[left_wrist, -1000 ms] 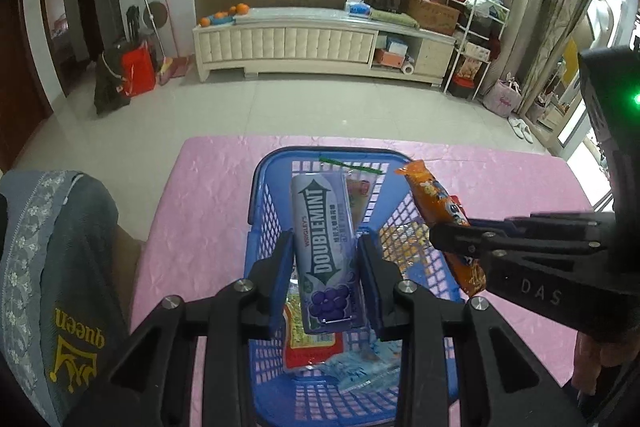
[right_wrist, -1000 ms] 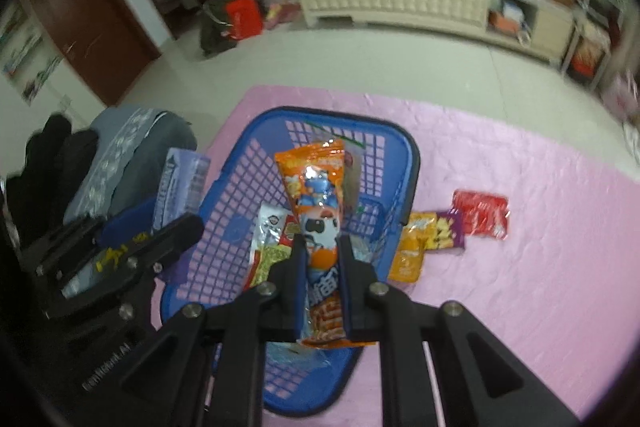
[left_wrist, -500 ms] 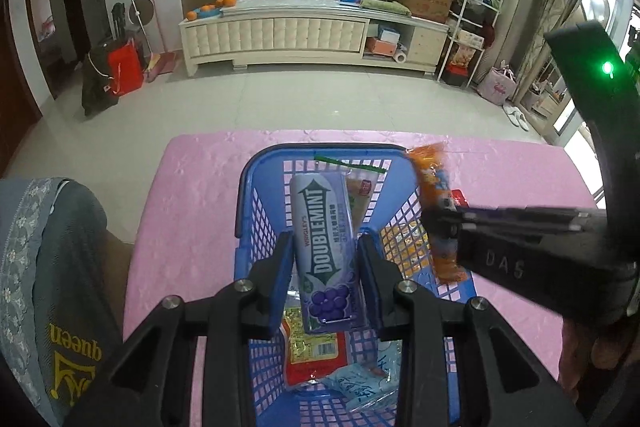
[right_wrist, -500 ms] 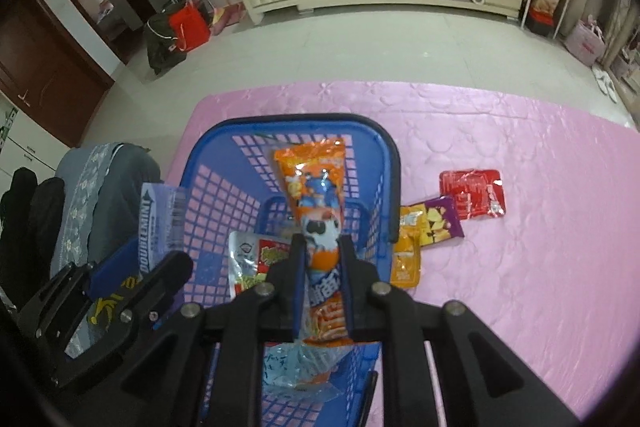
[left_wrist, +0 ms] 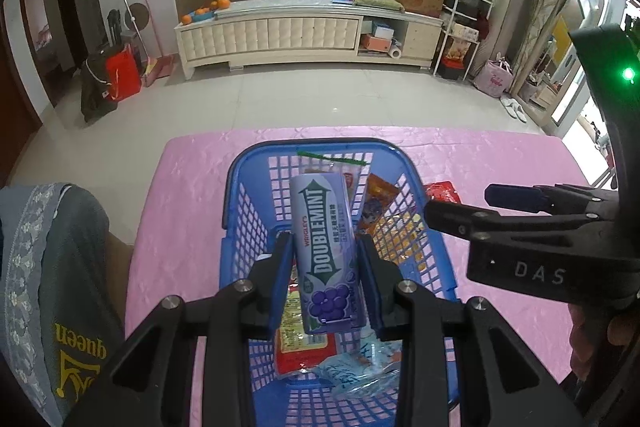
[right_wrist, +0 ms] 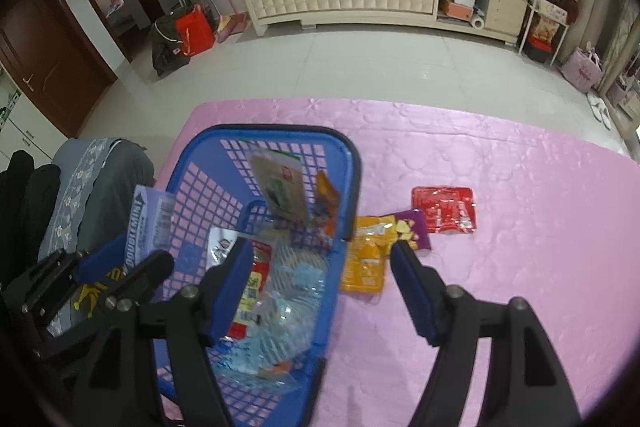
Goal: Organize snacks
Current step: 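Lower the gum tube into the basket and open the left tool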
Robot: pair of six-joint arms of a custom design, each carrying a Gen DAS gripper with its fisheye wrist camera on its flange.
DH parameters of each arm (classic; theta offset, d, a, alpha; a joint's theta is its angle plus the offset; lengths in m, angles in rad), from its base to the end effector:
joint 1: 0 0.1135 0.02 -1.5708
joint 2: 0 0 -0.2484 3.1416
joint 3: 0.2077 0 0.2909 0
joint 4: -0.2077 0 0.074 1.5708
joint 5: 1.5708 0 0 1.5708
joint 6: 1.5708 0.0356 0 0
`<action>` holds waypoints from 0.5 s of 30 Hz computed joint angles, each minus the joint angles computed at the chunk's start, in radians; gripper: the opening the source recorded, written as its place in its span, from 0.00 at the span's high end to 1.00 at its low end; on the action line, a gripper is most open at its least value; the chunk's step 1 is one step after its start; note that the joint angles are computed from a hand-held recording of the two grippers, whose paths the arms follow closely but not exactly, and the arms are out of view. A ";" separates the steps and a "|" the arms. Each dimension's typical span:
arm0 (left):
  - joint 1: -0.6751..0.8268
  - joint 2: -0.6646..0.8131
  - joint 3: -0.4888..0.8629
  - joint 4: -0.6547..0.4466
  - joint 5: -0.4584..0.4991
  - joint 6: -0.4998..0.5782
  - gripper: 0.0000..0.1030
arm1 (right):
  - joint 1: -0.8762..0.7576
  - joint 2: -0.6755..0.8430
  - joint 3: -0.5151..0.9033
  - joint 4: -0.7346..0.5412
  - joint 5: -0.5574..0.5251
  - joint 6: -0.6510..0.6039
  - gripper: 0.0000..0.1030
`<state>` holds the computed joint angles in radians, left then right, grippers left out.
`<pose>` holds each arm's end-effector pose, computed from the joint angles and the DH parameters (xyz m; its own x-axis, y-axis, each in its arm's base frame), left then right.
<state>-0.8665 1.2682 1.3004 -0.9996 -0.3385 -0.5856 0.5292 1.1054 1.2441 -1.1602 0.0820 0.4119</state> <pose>0.1965 -0.2130 0.3312 -0.7742 0.1060 -0.6240 0.2027 0.9755 -0.0858 0.2080 0.1183 0.3409 -0.8613 -0.0415 -0.5064 -0.1325 0.9805 0.1450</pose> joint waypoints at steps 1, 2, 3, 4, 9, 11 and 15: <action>0.000 0.001 0.001 0.001 0.004 -0.001 0.71 | -0.012 -0.012 -0.006 0.000 -0.009 -0.008 0.27; 0.001 0.005 0.005 0.001 0.009 -0.003 0.71 | -0.020 -0.020 -0.011 0.000 -0.014 -0.013 0.27; 0.002 0.010 0.007 0.004 0.016 -0.001 0.71 | -0.036 -0.032 -0.017 -0.003 -0.024 -0.020 0.27; 0.001 0.018 0.014 0.006 0.022 -0.002 0.71 | -0.052 -0.043 -0.024 -0.003 -0.042 -0.029 0.27; -0.005 0.068 0.048 0.016 0.039 0.002 0.71 | -0.107 -0.077 -0.049 -0.011 -0.088 -0.084 0.27; -0.001 0.087 0.059 0.026 0.051 0.012 0.71 | -0.117 -0.085 -0.054 -0.013 -0.084 -0.109 0.27; 0.009 0.143 0.088 0.046 0.073 0.028 0.71 | -0.161 -0.091 -0.068 -0.011 -0.114 -0.148 0.27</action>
